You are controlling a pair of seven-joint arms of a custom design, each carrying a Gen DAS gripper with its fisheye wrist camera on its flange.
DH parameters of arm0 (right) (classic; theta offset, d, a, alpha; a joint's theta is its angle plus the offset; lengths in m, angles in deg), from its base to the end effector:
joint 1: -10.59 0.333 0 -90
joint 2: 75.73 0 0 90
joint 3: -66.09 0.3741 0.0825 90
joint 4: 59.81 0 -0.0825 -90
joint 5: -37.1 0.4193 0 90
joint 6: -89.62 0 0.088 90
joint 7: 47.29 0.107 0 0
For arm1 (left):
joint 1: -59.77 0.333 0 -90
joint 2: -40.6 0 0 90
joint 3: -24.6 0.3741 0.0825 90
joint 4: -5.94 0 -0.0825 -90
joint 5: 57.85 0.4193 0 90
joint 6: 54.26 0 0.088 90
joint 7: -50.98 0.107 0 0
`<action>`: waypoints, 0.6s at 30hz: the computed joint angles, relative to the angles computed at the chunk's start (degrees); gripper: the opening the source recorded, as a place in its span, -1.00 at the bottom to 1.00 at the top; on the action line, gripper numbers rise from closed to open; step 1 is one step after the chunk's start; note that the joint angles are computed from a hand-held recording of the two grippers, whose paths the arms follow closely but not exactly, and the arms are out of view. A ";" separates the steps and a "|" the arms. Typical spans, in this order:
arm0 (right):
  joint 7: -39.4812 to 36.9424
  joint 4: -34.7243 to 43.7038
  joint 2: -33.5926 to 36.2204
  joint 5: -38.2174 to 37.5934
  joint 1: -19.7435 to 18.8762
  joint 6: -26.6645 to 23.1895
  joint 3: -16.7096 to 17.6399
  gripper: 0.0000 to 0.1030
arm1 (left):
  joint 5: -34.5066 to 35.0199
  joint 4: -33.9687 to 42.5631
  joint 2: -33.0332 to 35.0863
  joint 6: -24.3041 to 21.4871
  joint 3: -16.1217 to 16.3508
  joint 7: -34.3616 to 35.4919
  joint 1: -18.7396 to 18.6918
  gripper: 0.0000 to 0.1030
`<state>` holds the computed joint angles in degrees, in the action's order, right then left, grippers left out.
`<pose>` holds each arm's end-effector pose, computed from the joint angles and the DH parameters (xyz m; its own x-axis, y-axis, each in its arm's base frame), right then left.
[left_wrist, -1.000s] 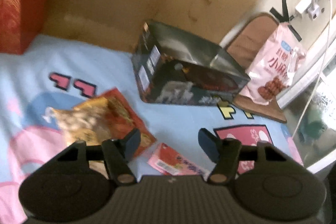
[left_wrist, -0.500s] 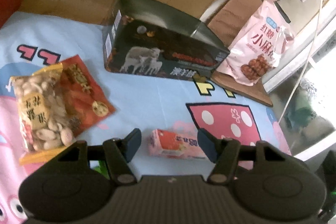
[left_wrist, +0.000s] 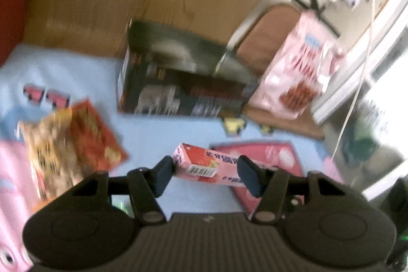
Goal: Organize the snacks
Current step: 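Grasp the pink UHA candy stick with the left gripper, then place the candy stick into the black tin box and open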
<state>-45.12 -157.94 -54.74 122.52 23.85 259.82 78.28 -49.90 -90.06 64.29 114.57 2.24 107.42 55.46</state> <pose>0.6910 0.2308 0.4668 0.5617 -0.8186 -0.1201 -0.4508 -0.1810 -0.8741 0.7013 -0.3040 0.5230 -0.0888 -0.8857 0.4556 -0.7340 -0.2510 -0.6311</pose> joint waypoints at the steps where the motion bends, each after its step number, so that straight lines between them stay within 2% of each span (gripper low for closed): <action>1: -2.04 0.93 0.25 1.87 -0.32 0.19 0.38 -0.39 | 0.62 1.02 0.23 0.48 0.49 0.06 -0.31 0.08; 4: -10.07 5.26 1.91 8.55 -0.23 1.52 0.68 -0.39 | 3.27 5.92 1.99 -0.60 3.15 -1.25 -2.52 0.07; 8: -12.87 13.09 6.26 9.82 0.76 2.51 -0.21 -0.39 | 6.88 15.54 6.71 -3.50 6.74 -3.64 -5.58 0.08; 10: -10.44 17.82 9.43 6.62 1.17 3.62 -0.26 -0.39 | 7.92 20.50 9.58 -4.60 7.60 -3.96 -6.31 0.07; 11: -9.33 19.99 10.92 5.03 1.16 4.16 0.01 -0.39 | 8.02 23.23 11.30 -5.45 7.59 -3.78 -6.42 0.07; 13: -7.97 25.09 14.51 2.00 1.49 5.88 0.34 -0.39 | 6.29 29.58 15.62 -8.24 5.31 -1.26 -5.43 0.08; 15: -7.75 31.05 18.98 -1.21 2.81 9.87 0.11 -0.39 | 4.07 35.32 19.70 -11.12 3.04 2.45 -4.98 0.12; 16: -8.98 34.51 21.57 -1.93 3.52 13.08 0.27 -0.38 | 3.84 36.73 20.46 -12.39 3.95 2.51 -5.74 0.13; 17: -7.80 36.90 23.47 -3.18 4.80 16.09 -0.82 -0.33 | 3.78 36.46 20.33 -12.43 4.94 2.17 -6.30 0.14; 18: -2.60 37.52 24.41 -5.74 6.61 17.30 -3.92 -0.30 | 3.15 34.70 19.67 -11.15 4.32 3.30 -5.68 0.15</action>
